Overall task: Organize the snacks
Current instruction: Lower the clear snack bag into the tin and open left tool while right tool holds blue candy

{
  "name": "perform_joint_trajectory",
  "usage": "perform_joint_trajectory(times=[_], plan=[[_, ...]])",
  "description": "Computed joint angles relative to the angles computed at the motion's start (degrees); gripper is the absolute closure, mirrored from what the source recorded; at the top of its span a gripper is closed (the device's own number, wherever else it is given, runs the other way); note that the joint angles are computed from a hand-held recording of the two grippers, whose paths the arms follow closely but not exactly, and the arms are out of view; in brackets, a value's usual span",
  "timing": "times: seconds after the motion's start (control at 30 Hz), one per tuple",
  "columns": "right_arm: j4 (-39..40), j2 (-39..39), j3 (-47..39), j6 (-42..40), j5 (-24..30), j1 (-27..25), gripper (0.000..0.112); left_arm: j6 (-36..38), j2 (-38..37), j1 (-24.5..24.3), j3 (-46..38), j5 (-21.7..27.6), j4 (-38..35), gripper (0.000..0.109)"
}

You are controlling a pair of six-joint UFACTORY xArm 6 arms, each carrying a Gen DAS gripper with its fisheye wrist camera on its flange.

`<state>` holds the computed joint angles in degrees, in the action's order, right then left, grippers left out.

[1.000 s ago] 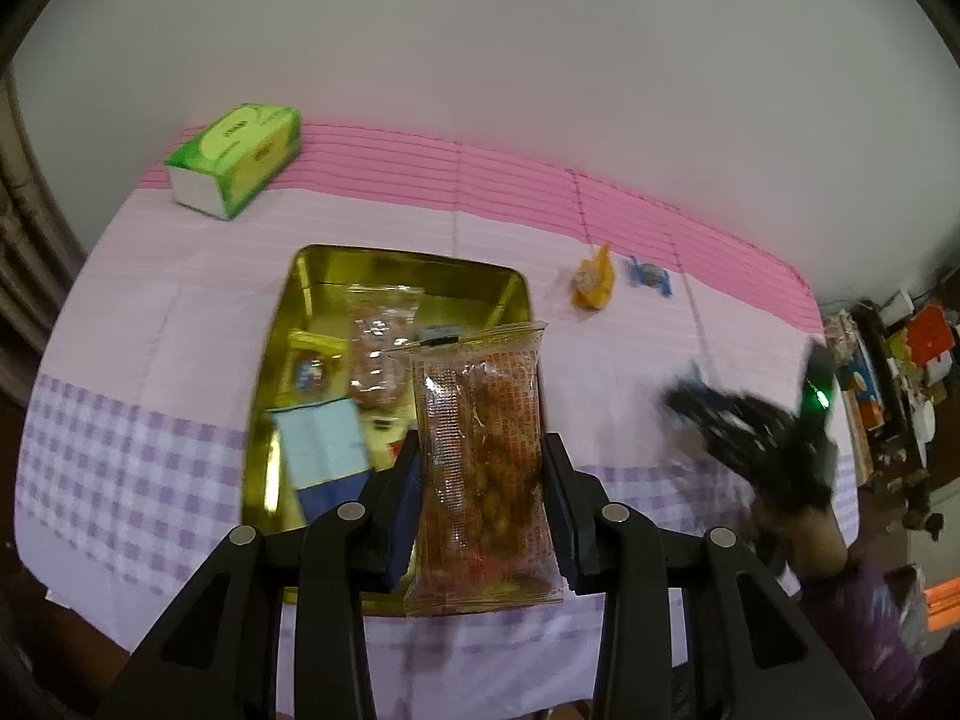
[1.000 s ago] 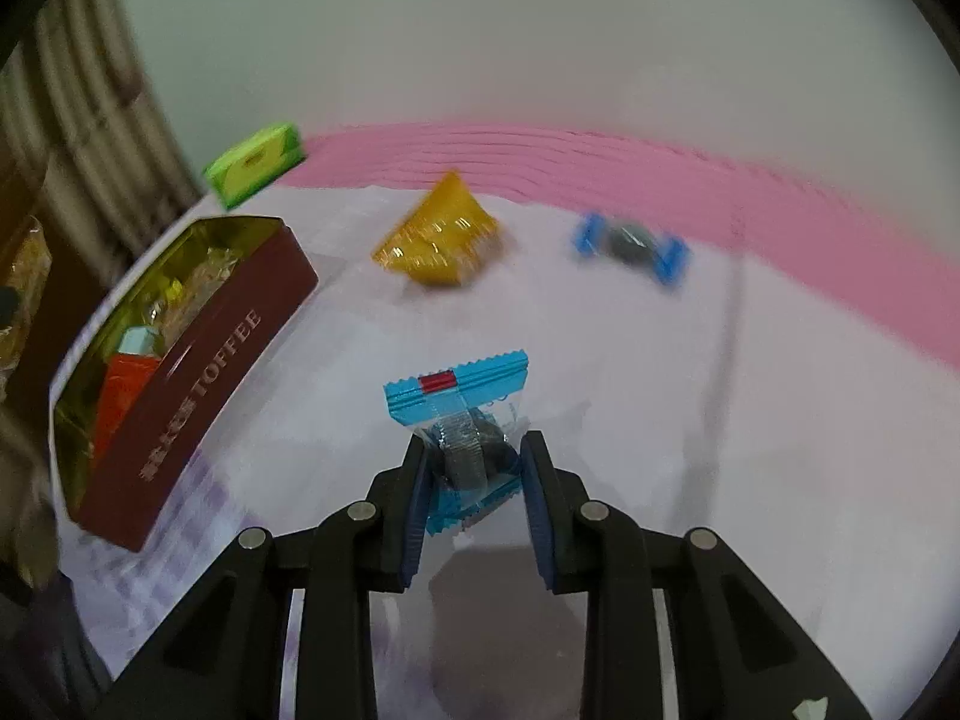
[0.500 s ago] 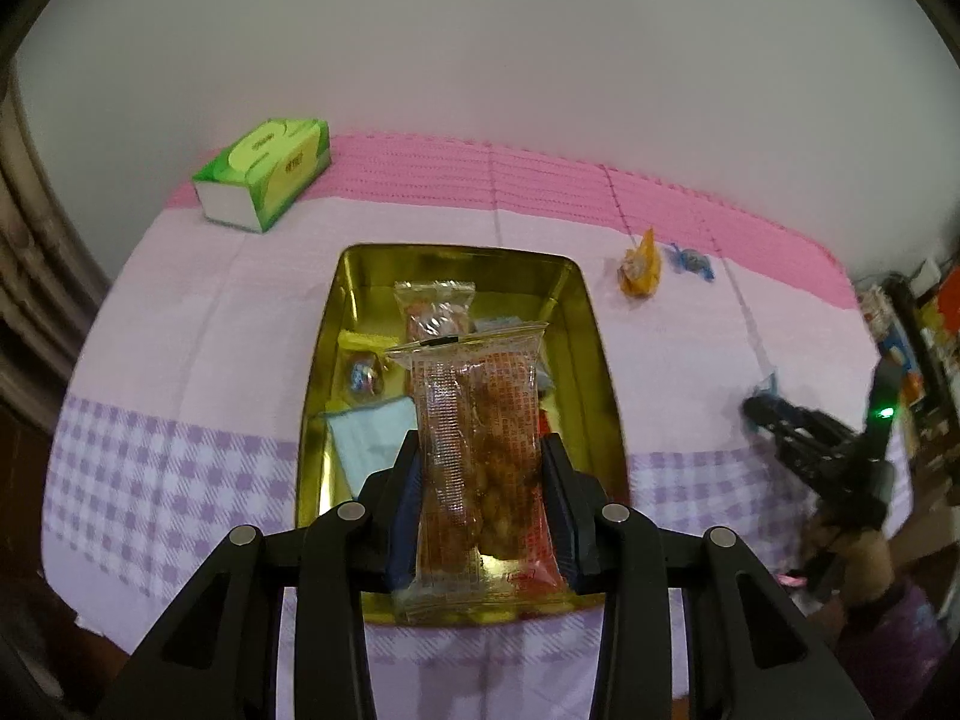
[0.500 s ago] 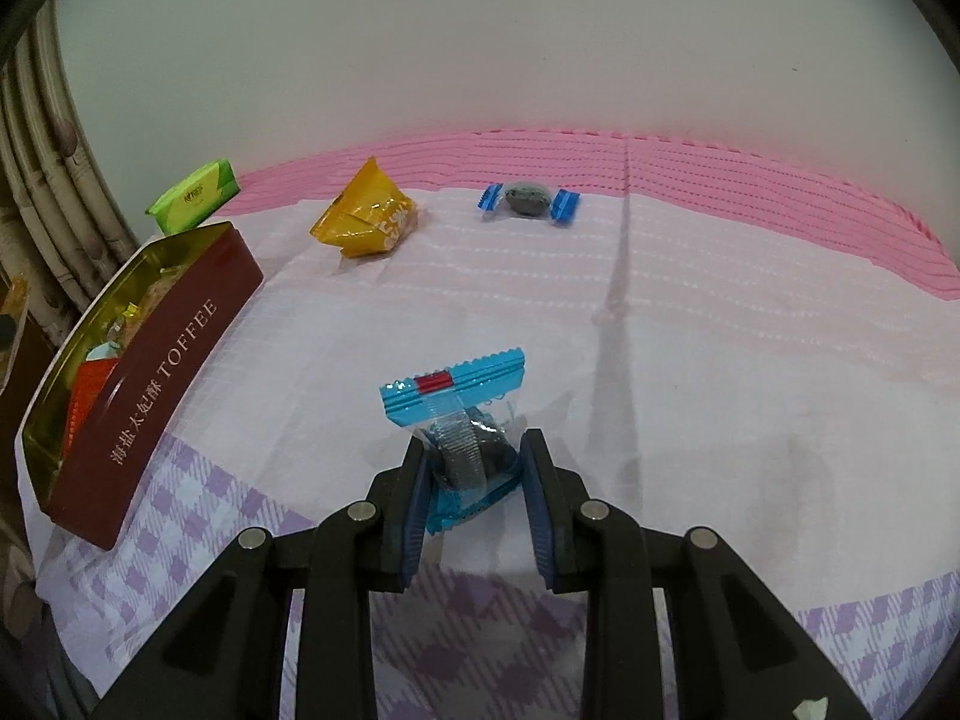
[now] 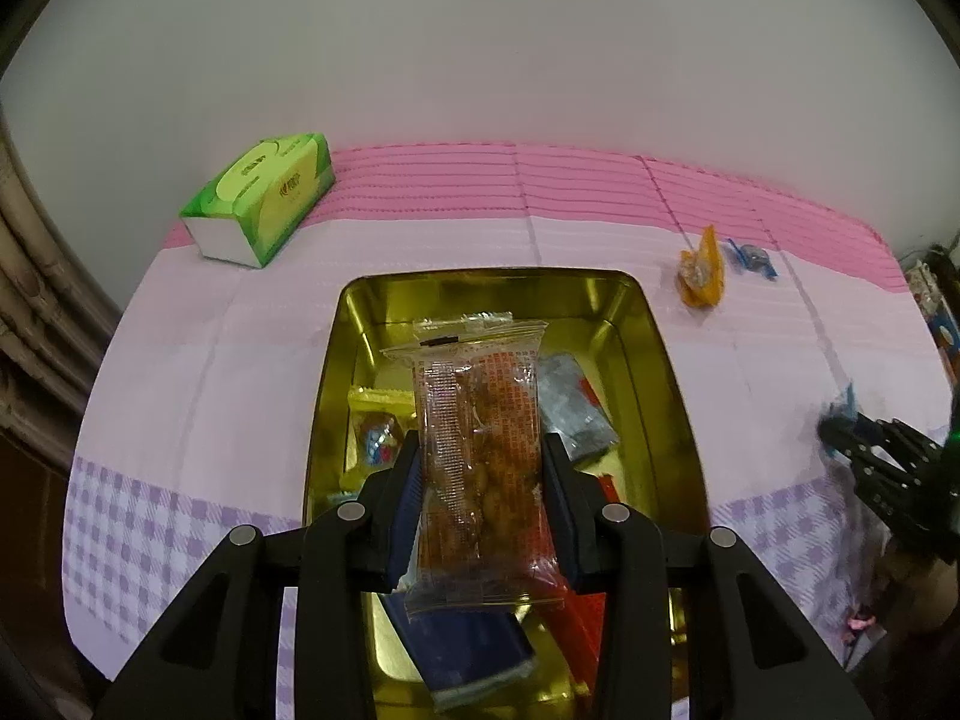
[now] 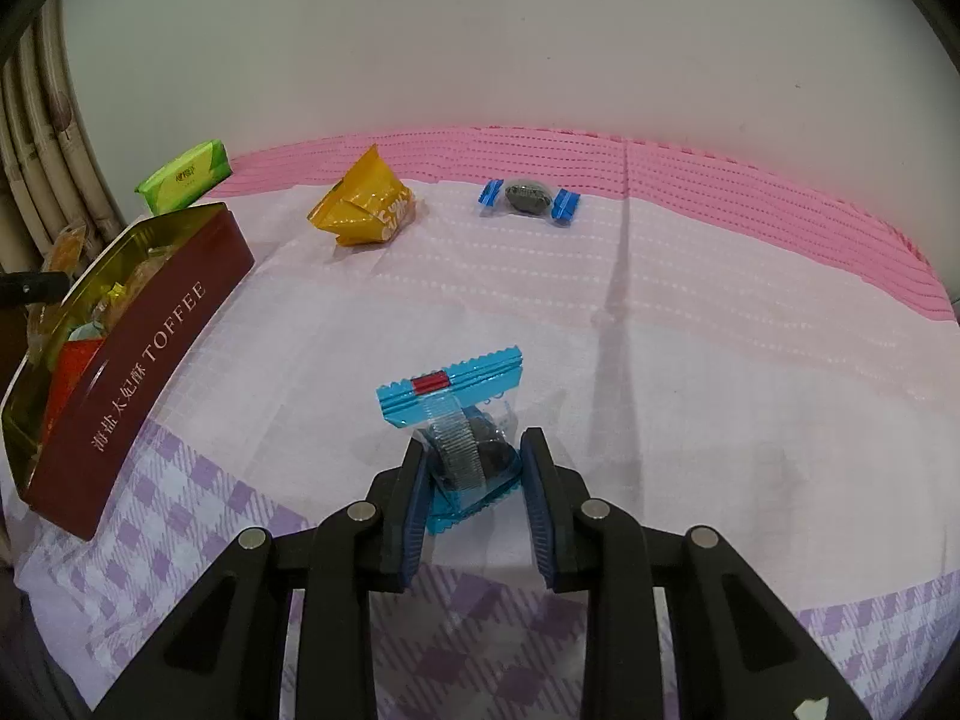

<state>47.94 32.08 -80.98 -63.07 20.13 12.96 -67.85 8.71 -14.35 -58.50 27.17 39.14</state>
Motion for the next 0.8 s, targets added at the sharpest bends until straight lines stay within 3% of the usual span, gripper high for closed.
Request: perform_joint_trajectory(times=[0.67,0.73,0.8], plan=[[-1.69,-0.02,0.19,1.16,-0.97,0.32,0.085,-1.14,4.53,1.04,-4.21,3.63,3.36,0.070],[-1.74,0.01,0.16,1.24,-0.98,0.34,0.085,-1.44,4.37,0.88,-4.33,4.34,3.90,0.067],[-1.77,-0.01,0.18,1.29,-1.03,0.39,0.085,-2.03,4.09,0.57,-4.50,5.39,4.66,0.055]])
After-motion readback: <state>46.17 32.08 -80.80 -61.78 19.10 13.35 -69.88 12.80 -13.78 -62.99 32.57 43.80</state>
